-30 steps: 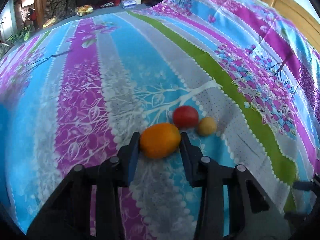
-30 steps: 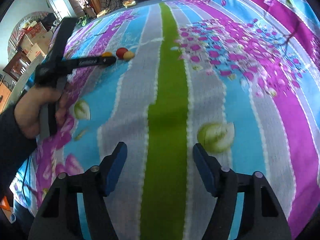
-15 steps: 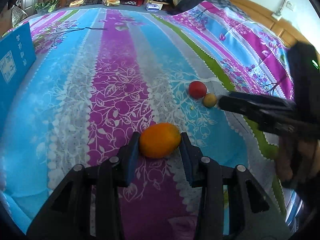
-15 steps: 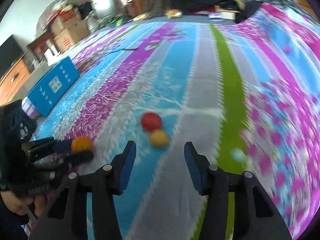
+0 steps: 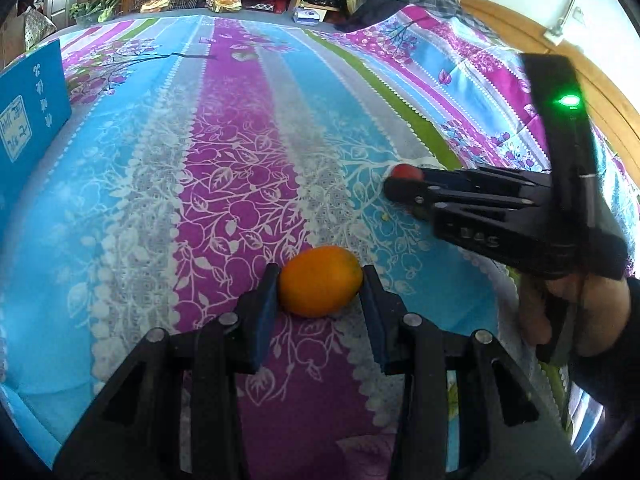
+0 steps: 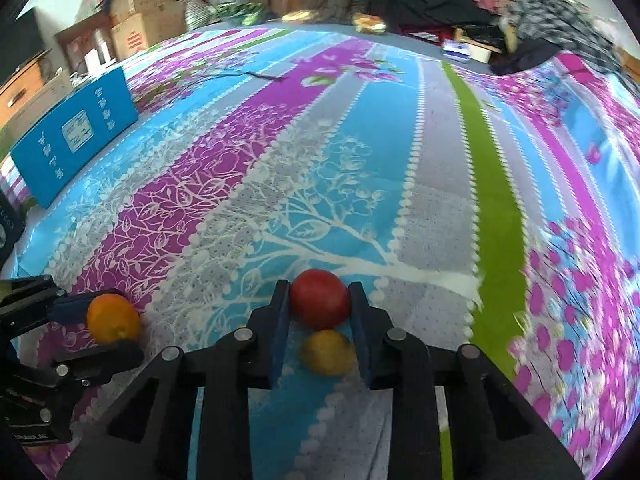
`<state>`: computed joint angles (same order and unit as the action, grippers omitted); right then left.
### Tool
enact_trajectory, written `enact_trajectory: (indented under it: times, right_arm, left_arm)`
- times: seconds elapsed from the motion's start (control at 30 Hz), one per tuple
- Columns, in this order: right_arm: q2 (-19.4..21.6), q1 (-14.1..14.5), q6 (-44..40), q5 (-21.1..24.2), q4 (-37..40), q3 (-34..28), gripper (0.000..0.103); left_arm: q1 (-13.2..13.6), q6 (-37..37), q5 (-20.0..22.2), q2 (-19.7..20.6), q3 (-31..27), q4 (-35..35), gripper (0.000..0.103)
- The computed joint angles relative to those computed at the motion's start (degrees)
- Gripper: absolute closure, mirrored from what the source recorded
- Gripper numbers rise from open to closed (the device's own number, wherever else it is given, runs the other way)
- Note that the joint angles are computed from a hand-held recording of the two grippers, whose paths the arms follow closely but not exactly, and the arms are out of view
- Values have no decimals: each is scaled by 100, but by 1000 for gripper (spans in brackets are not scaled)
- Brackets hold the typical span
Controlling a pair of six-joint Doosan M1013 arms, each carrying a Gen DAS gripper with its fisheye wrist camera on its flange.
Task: Organize fruits
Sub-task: 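Grasp the orange with the left tool while the right tool grasps the red tomato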
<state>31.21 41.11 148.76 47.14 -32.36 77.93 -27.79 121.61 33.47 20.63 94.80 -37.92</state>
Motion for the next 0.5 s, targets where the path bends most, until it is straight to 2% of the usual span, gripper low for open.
enact_trajectory:
  times: [0.1,0.23,0.5]
  right_arm:
    - [-168,130,714,191,-285,109,71]
    - [-415,381,1483,450,-473,271,71]
    - [-735,871,2197,813,-549,401,71]
  left_arm:
    - [-12,-187,-6,-22,-15,178,63]
    - [-80,-935,1,-161,18,923,63]
    - [-31,-641,-234,-950,347,844,63]
